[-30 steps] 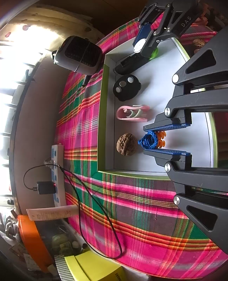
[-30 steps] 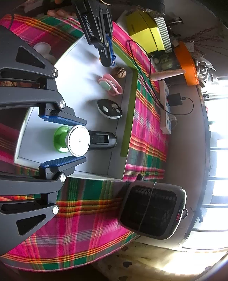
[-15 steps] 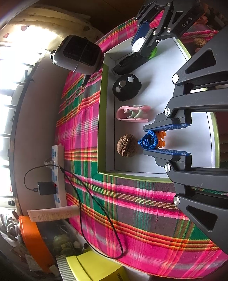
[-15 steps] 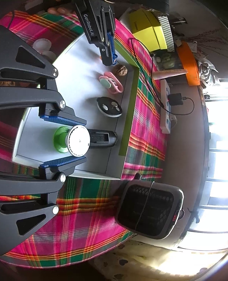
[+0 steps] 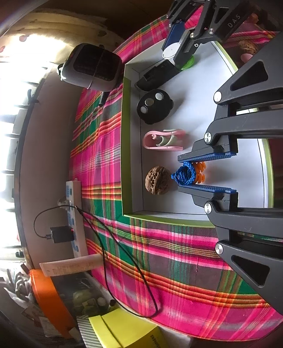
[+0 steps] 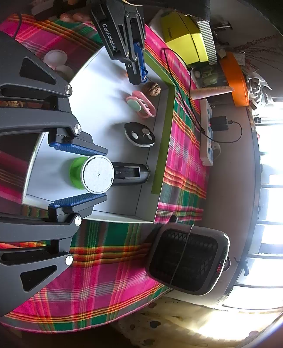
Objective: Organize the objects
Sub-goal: 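Carry the knotted toy with the left gripper while the right carries the spool into the tray, then open both grippers to release the knotted toy and spool in the tray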
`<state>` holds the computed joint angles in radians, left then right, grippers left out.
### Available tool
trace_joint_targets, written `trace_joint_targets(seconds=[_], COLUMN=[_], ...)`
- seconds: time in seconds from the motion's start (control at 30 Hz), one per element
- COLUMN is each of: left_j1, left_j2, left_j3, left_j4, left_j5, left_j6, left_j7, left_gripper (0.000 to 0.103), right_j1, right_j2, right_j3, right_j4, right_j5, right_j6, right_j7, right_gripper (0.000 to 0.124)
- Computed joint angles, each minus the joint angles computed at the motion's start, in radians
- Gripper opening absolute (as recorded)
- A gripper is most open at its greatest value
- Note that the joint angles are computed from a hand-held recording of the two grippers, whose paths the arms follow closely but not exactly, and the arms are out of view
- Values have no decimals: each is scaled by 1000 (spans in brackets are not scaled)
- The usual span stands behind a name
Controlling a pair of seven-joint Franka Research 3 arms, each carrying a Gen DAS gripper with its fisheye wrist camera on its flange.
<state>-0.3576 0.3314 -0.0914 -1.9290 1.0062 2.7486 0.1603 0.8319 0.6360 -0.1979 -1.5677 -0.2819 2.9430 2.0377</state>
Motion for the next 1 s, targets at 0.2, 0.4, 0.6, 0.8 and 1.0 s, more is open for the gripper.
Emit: trace_joint_targets(seconds=[0.2,0.4,0.6,0.8,1.0], left_j1=[-1,-2,-3,-3,-1], left_j2=[2,1,1,-2,-4], left_j3=[1,0,-2,0,0], left_j4=[1,1,0,-3,-5], left_j5=[1,1,-1,-1,-4], left_j6=[0,-1,3,10,13], left_j7=[0,4,8,3,4], left_gripper=[19,21,26,29,34], right_j1=[5,-2,-12,-19,-21], right_j2=[-1,-7,-10,-11,-14], right_j3=[-5,5,21,34,39], right_j4=[-2,-12,-13,-15,-17], right_j5=[-2,5,17,33,42], right_j6=[-2,1,0,2,0], right_j7=[5,1,-14,-33,-46], right_gripper=[35,35,35,36,38])
